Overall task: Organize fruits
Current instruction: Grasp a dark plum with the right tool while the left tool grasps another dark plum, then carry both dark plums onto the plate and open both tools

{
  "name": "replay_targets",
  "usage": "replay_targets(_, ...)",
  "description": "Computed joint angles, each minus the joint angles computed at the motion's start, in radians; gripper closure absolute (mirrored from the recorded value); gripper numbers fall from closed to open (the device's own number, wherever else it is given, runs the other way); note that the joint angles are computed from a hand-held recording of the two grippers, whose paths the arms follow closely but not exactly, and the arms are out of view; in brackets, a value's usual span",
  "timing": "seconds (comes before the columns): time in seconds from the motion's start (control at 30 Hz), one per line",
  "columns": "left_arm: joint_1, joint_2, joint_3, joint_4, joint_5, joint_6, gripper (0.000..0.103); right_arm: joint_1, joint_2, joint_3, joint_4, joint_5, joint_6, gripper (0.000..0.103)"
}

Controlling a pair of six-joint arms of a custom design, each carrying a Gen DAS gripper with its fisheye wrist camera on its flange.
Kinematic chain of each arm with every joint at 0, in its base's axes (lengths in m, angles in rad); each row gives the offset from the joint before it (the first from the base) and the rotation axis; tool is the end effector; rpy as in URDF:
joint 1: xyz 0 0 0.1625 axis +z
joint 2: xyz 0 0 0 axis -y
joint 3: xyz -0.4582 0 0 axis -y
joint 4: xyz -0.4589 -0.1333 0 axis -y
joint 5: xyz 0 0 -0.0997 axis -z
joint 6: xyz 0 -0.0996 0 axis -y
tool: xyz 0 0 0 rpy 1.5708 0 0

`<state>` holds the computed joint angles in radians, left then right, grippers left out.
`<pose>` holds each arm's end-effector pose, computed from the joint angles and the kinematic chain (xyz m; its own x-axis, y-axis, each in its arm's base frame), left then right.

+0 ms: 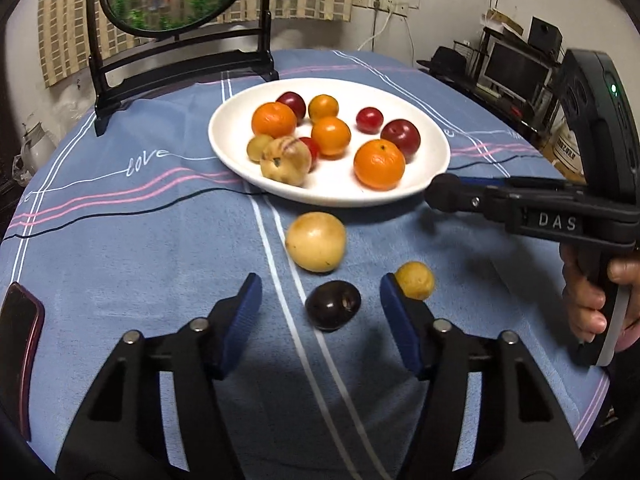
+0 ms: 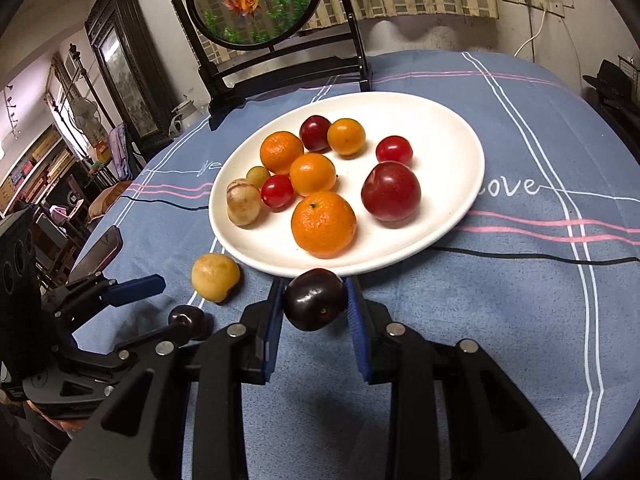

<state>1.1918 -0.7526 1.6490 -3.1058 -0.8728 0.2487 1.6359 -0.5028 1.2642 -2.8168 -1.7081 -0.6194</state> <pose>-0.0929 -0.7666 0.1154 -0.7541 0.1134 -0.6469 0.4980 0.7408 -0.4507 0.1759 -0.8582 0.0258 -0.7748 -0.5133 0.3691 -0.6231 0.7185 -0.3090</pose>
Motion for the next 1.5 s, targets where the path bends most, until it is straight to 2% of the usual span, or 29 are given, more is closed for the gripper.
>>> replay_targets(0.17,0.009,-0.002,-0.006,0.053,-0.012,-0.036,0.058,0.0,0.001,-0.002,-0.001,-0.003,0.003,0.072)
replay_targets(0.4,0.01,-0.001,-0.012,0.087,-0.021,-0.046,0.06,0.001,0.0,0.001,-0.004,-0.01,0.003,0.072)
replay_targets(0.57,0.016,-0.003,-0.018,0.12,-0.036,-0.063,0.071,0.001,0.001,-0.001,-0.003,-0.012,0.001,0.072)
replay_targets(0.77,0.018,0.0,-0.025,0.147,-0.04,-0.075,0.071,0.001,0.001,-0.001,-0.004,-0.013,0.001,0.072)
replay_targets(1.07,0.013,-0.005,-0.011,0.105,-0.048,-0.052,0.072,-0.002,-0.004,0.01,-0.03,0.013,-0.007,0.072)
replay_targets(1.23,0.012,-0.024,-0.002,0.012,-0.134,-0.039,0.072,-0.008,-0.015,0.044,-0.121,0.092,-0.029,0.072)
replay_targets(1.3,0.009,-0.012,-0.035,-0.02,-0.147,-0.044,0.072,-0.012,-0.012,0.048,-0.174,0.132,-0.031,0.072)
replay_targets(1.4,0.012,0.017,-0.119,-0.005,-0.161,-0.087,0.072,-0.011,0.016,0.008,-0.205,0.144,-0.021,0.072)
replay_targets(1.5,0.016,0.075,-0.23,0.036,-0.119,-0.11,0.072,-0.01,0.048,-0.048,-0.21,0.134,-0.009,0.072)
